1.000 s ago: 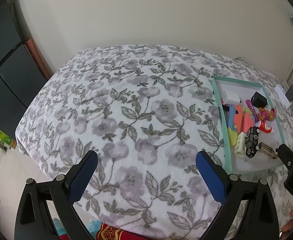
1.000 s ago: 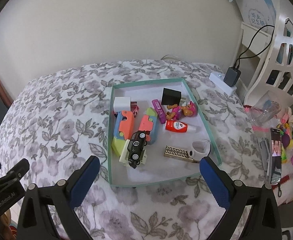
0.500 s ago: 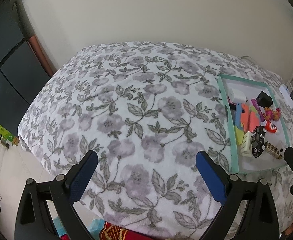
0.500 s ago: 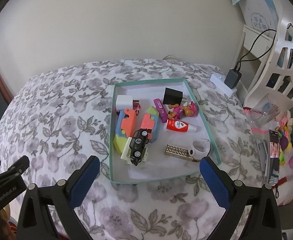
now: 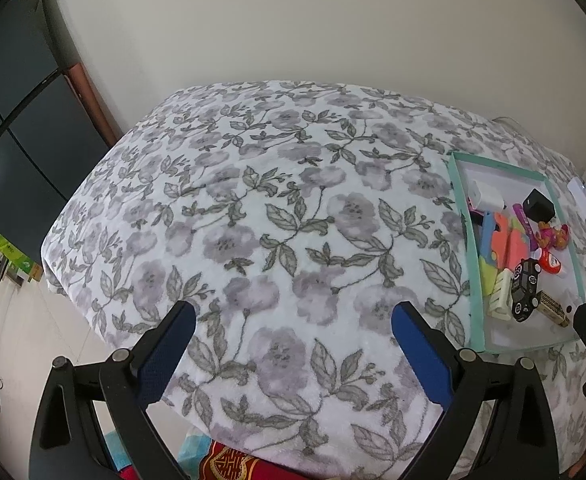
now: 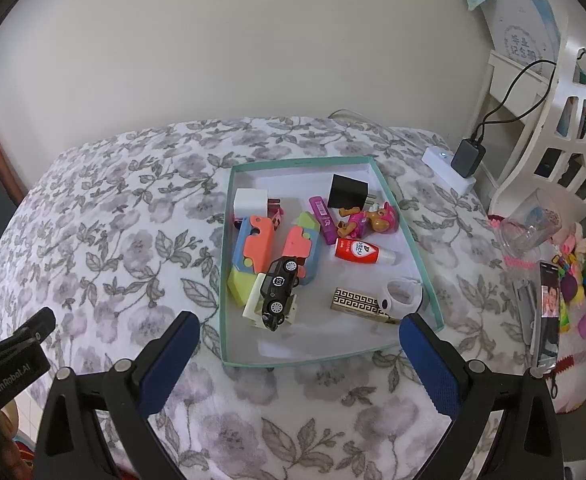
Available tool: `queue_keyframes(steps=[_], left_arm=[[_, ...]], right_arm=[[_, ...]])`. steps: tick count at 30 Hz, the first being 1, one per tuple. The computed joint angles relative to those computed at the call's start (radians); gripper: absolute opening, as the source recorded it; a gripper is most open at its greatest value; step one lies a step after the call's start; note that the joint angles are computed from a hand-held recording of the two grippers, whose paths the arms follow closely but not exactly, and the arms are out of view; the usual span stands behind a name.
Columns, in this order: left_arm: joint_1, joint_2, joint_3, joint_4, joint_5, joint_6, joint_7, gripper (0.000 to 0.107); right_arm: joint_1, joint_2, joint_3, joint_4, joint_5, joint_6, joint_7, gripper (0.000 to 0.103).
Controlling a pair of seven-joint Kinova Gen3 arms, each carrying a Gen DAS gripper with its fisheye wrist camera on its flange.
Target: Organize rigid objects
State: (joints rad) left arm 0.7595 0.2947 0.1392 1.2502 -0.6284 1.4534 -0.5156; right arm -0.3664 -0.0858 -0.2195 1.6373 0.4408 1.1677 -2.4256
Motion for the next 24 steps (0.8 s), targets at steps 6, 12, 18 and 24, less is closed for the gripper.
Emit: queue_keyframes(steps=[6, 12, 18, 24], left_arm=[[0.005, 0.005, -0.001, -0.006, -0.004, 0.007, 0.002, 0.098], [0.005, 0.006, -0.002, -0.008, -0.003, 0.011, -0.003, 0.098], [0.003, 0.004, -0.002, -0.005, -0.003, 0.012, -0.009, 0.098], [0.001, 0.004, -0.001, -0.003, 0.0, 0.014, -0.017, 0.098]], right_arm=[[-0.001, 0.004, -0.001, -0.001, 0.0, 0.002, 0.002, 0.102], [-0.004, 0.005, -0.001, -0.002, 0.002, 0.003, -0.002, 0.102], [-0.005, 0.007, 0.0, -0.004, 0.002, 0.005, -0.001, 0.102], [-0.007, 0.008, 0.0, -0.005, 0.003, 0.006, -0.002, 0.102]])
